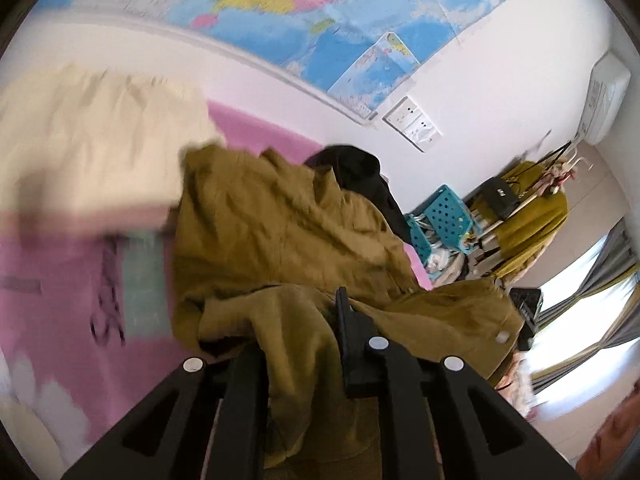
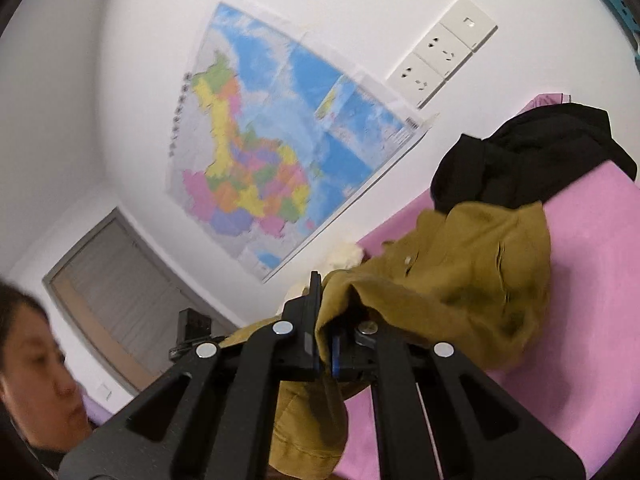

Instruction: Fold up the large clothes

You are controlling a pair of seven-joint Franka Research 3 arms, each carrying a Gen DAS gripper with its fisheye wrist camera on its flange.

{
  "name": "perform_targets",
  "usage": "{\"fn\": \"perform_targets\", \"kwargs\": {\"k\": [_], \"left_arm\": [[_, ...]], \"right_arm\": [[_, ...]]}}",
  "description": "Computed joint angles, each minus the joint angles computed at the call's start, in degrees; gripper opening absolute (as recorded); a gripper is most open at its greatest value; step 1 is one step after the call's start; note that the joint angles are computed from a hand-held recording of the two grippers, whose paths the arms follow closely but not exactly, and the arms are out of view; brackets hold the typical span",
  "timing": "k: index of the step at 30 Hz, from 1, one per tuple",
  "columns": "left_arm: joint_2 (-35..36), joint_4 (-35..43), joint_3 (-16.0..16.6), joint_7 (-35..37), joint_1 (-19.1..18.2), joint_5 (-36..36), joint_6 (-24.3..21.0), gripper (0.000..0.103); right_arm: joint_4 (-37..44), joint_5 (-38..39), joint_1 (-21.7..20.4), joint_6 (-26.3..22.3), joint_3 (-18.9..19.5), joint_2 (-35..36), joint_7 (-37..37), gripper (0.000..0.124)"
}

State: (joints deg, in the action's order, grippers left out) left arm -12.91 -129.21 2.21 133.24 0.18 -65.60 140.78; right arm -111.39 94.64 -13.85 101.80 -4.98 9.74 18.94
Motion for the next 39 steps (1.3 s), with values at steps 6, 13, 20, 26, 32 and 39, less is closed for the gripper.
{"fn": "perform_targets", "kwargs": {"k": [6,13,20,26,32,39], "left_arm": [[10.8,13.4,-1.7,-7.4,2.5,5.8,-2.0,0.014],[24.8,28.7,-5.7,-22.2,6.2,18.4,-2.5,0.015],[34.9,40.4,-8.7,-31.6,8.8,27.3,-5.9,0.017],[40.2,45.6,-13.0,-37.1,12.9,27.4,-8.3,0.027],[38.3,41.8,-17.8,-30.1,17.7,18.4,-7.2,0.059],[28.6,31.1,-17.5,-14.5,16.5,7.2,-2.4,0.082]], "right_arm": [[15.7,-2.1,1.0,7.1,3.1,10.8,8.4,0.004],[32.7,-10.7,1.4,14.7,6.8,23.7,20.0,0.004],[49.2,-20.1,2.2,17.8,9.1,36.6,33.6,0.007],[50.4,-22.8,0.7,21.5,13.0,38.4,36.5,0.055],[32.5,-19.2,-1.3,27.1,17.3,24.3,13.6,0.06],[31.8,-44.9,15.2,47.7,8.0,25.2,17.0,0.056]]}}
